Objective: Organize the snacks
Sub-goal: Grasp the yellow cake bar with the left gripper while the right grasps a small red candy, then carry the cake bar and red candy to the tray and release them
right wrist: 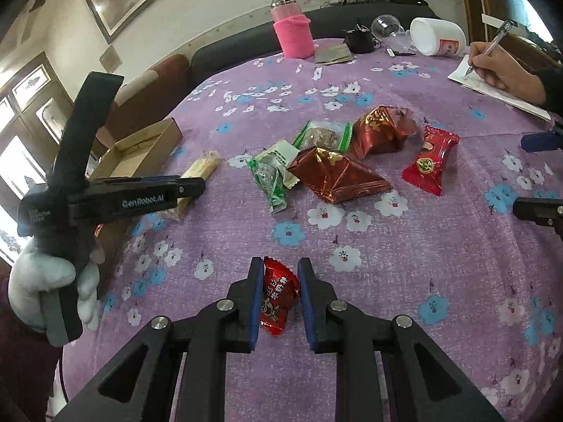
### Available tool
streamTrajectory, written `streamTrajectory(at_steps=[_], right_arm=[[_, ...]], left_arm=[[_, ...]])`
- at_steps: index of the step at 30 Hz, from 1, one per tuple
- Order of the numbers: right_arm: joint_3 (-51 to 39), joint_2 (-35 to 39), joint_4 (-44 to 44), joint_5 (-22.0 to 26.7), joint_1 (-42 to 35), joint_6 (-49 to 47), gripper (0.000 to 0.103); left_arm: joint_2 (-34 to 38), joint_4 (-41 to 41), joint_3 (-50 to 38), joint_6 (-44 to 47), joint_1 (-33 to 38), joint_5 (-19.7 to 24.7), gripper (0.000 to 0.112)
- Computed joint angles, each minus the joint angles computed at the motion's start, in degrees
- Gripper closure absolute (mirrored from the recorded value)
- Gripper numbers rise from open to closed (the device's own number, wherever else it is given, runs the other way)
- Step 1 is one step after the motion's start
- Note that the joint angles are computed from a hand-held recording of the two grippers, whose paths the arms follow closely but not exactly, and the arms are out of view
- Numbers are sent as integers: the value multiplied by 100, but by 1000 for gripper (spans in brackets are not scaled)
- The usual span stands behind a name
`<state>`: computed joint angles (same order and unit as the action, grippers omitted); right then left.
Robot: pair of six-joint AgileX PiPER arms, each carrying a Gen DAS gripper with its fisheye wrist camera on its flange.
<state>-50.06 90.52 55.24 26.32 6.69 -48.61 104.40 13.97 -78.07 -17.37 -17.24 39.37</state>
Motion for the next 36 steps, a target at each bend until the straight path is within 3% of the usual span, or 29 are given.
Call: streamTrajectory(at_steps=[6, 12, 17, 21, 25, 29, 33, 36], right_arm=[[142, -117, 649, 46, -93, -635, 82], [330, -302, 1306, 80, -116, -1346, 82], [463, -427, 1476, -124, -22, -1502, 82], [449, -468, 1299, -243, 79, -1258, 82], [322, -678, 486, -277, 429, -357, 82], [-59, -904, -639, -213, 1087, 894, 82], [-822, -737, -1556, 38, 1773, 1973, 82], [-1538, -339, -1389, 435, 2078, 2115, 82]], left_arm=[[-594, -231, 600, -131, -49, -342, 80], [-1993, -393, 1541, -306, -136, -541, 80], [-3364, -889, 2231, 74, 375, -413, 79], [-4253, -1348, 2599, 745, 1183, -154, 79], [-4668, -2598, 2874, 2373, 2663, 44, 79], [-4588, -3765, 2975, 3896, 4034, 278, 79], [-4356, -4298, 2927, 4750, 4834, 388, 79], [-4119, -4497, 2864, 5131, 5226, 373, 79]])
